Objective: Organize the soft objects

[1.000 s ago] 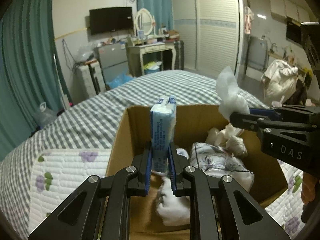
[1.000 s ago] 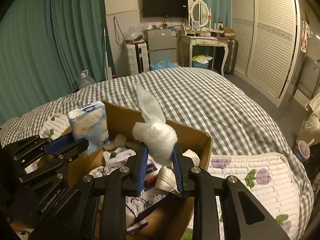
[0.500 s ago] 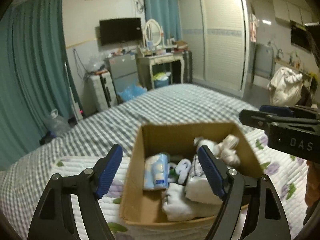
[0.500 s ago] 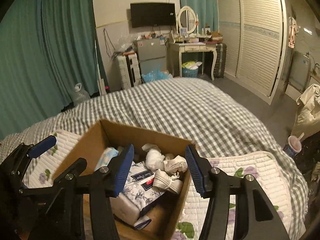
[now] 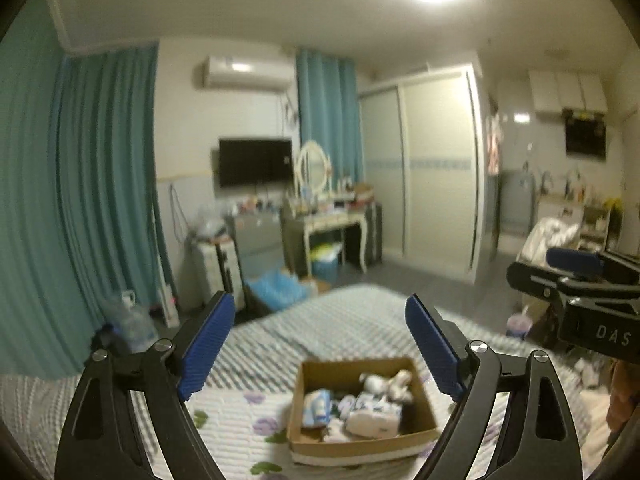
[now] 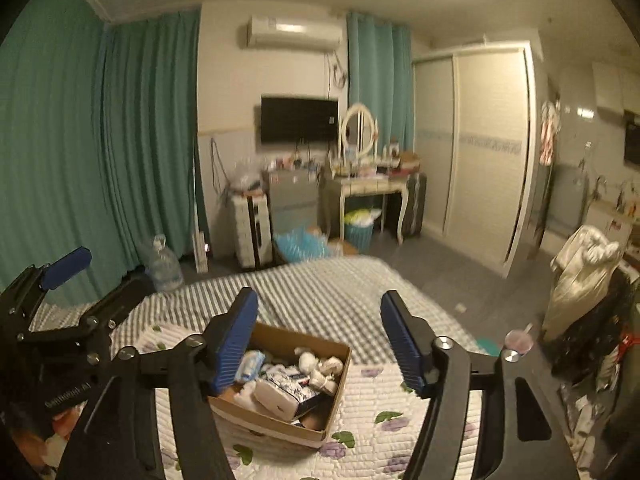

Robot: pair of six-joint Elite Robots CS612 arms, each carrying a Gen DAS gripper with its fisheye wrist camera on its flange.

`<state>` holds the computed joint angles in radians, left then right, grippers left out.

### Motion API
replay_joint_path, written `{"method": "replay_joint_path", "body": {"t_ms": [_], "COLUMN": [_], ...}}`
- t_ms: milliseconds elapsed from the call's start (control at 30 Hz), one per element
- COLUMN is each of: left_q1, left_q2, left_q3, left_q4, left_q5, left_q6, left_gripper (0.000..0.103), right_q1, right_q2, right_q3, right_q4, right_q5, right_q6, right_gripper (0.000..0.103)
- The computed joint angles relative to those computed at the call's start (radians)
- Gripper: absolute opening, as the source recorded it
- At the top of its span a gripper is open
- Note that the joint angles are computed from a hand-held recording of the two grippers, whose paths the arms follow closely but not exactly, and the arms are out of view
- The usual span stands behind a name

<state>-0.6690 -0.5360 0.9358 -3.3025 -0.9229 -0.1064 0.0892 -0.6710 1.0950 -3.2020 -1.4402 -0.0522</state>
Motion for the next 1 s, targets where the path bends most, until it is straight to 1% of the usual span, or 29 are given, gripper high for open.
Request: {"method": "replay_joint_path", "body": {"t_ms": [67, 100, 133, 200, 267, 333, 400, 500, 533, 600, 667, 733, 833, 900, 1000], "left_q1": [-0.009, -0.013, -0.016, -0.019, -0.021, -0.019, -0.02, -0.012, -0.008, -0.005, -0.005, -0.002, 0.003, 0.005, 0.002], "left_q2": [-0.026, -0.04, -0.052, -0.067, -0.078, -0.081, -0.077, -0.07, -0.064, -0.055, -0.033, -0.019, -0.006, -0.004, -0.004], "left_q3": [0.048, 0.078, 0.104, 0.143, 0.18, 0.21, 0.23, 0.255, 0.257, 0.266, 0.261, 0.261, 0.255, 0.259, 0.268], "left_q4": [-0.083, -0.13, -0.17, -0.222, -0.265, -0.297, -0.306, -0.276, -0.255, -0.241, -0.226, -0.209, -0.159, -0.128, -0.119], "left_q5": [0.011, 0.013, 0.015, 0.019, 0.016, 0.024, 0.024, 0.005, 0.003, 0.009, 0.032, 0.038, 0.041, 0.035, 0.038], "left_q6": [0.035, 0.055, 0.071, 0.09, 0.099, 0.096, 0.081, 0.022, 0.001, -0.016, -0.034, -0.059, -0.094, -0.11, -0.122], "left_gripper": [0.093, 0.093, 0.093, 0.093, 0.094, 0.094, 0.094, 0.094, 0.094, 0.094, 0.094, 0.094, 0.094, 0.094, 0.094], "right_q1": [0.002, 0.003, 0.005, 0.008, 0.011, 0.011, 0.012, 0.017, 0.021, 0.025, 0.025, 0.026, 0.035, 0.039, 0.037], "right_q2": [-0.041, -0.057, -0.071, -0.095, -0.109, -0.11, -0.102, -0.077, -0.065, -0.04, -0.016, 0.009, 0.047, 0.062, 0.076], "right_q3": [0.065, 0.092, 0.119, 0.172, 0.218, 0.243, 0.262, 0.277, 0.277, 0.27, 0.263, 0.252, 0.23, 0.219, 0.209], "right_q4": [-0.064, -0.093, -0.125, -0.19, -0.25, -0.299, -0.339, -0.4, -0.412, -0.418, -0.405, -0.389, -0.354, -0.323, -0.284], "right_q5": [-0.004, -0.006, -0.008, -0.013, -0.008, 0.007, 0.017, 0.003, -0.007, -0.013, -0.003, 0.008, -0.019, -0.034, -0.04], "right_q6": [0.005, 0.006, 0.008, 0.007, 0.017, 0.03, 0.045, 0.046, 0.047, 0.049, 0.061, 0.075, 0.071, 0.063, 0.079], "right_gripper": [0.075, 0.079, 0.081, 0.086, 0.091, 0.096, 0.101, 0.103, 0.103, 0.103, 0.103, 0.103, 0.103, 0.103, 0.103]}}
